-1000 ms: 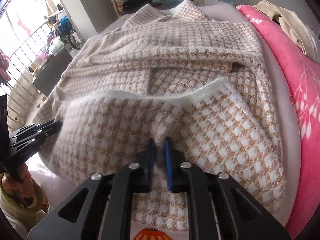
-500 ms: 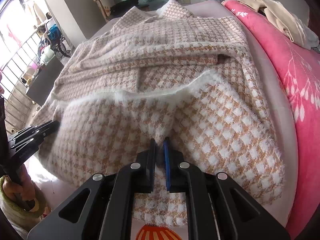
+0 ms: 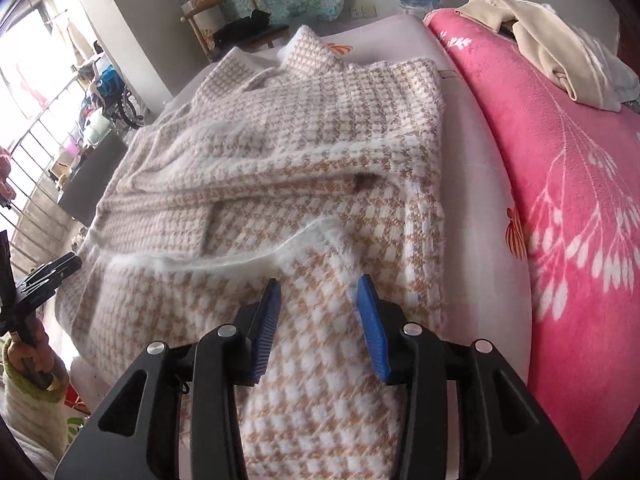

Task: Fold large clothes

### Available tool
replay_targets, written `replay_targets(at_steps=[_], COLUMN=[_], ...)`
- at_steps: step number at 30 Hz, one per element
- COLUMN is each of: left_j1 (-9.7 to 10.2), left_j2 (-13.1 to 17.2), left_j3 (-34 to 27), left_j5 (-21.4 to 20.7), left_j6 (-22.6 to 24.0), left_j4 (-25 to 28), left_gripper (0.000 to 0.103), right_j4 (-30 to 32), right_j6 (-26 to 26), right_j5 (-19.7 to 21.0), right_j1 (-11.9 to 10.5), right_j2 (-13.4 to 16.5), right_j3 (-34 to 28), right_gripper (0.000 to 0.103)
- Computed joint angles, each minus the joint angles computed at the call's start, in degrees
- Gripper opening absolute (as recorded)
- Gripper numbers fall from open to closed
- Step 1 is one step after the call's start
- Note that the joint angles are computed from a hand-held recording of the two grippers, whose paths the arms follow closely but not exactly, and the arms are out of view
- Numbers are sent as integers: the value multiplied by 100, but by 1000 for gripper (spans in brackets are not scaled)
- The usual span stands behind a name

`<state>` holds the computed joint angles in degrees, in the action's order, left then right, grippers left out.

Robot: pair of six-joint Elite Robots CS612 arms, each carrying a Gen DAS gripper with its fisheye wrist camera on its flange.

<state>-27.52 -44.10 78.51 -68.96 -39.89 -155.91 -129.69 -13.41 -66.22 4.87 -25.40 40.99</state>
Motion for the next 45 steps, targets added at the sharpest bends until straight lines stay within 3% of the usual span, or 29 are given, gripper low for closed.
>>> replay_targets(at_steps=[4, 9, 12, 15, 17, 19, 21, 24, 28, 31, 37, 42, 45], left_j1=[70, 83, 55, 98, 103, 55, -25, -86, -59, 5, 154, 180, 200], left_j2=[58, 79, 115, 200, 216, 178, 130, 84, 169, 354, 709, 779, 775], left_j3=[-26, -37, -142, -279, -275, -201, -134, -140, -424, -786, -1279, -1254, -1225], left_j5=[-230, -301, -139, -132, -82, 67, 371, 728, 987, 983, 594, 571, 515], left_j6=[19, 173, 292, 82, 21, 144, 323, 563, 857, 1039, 721, 601, 464], left_j4=[-90, -276, -125, 130, 95, -89, -284, -590, -906, -827, 100, 39, -15], left_gripper=[48, 48, 47, 34, 23, 11, 9, 8, 8, 8, 8, 9, 16], right_j4=[526, 521, 393, 218, -48, -348, -1024, -2010, -2300, -2055, -1201, -1003, -785], right_j6=[-201, -304, -311, -283, -301, -379, -494, -245, 168, 372, 464, 605, 704], right_j5=[66, 97, -3, -31, -345, -546, -920, -1095, -1096, -1155, -1343, -1258, -1065], right_j1=[-15, -27, -12, -1, 51, 99, 175, 185, 137, 127, 170, 167, 126], right_j2=[161, 82, 62, 56, -38, -206, -426, -620, -542, -316, 198, 381, 394], right_j3=[-312, -167, -96, -35, 160, 478, 938, 1306, 1041, 624, -74, -351, -450], right_gripper=[43, 43, 43, 42, 32, 11, 8, 7, 7, 7, 7, 7, 11])
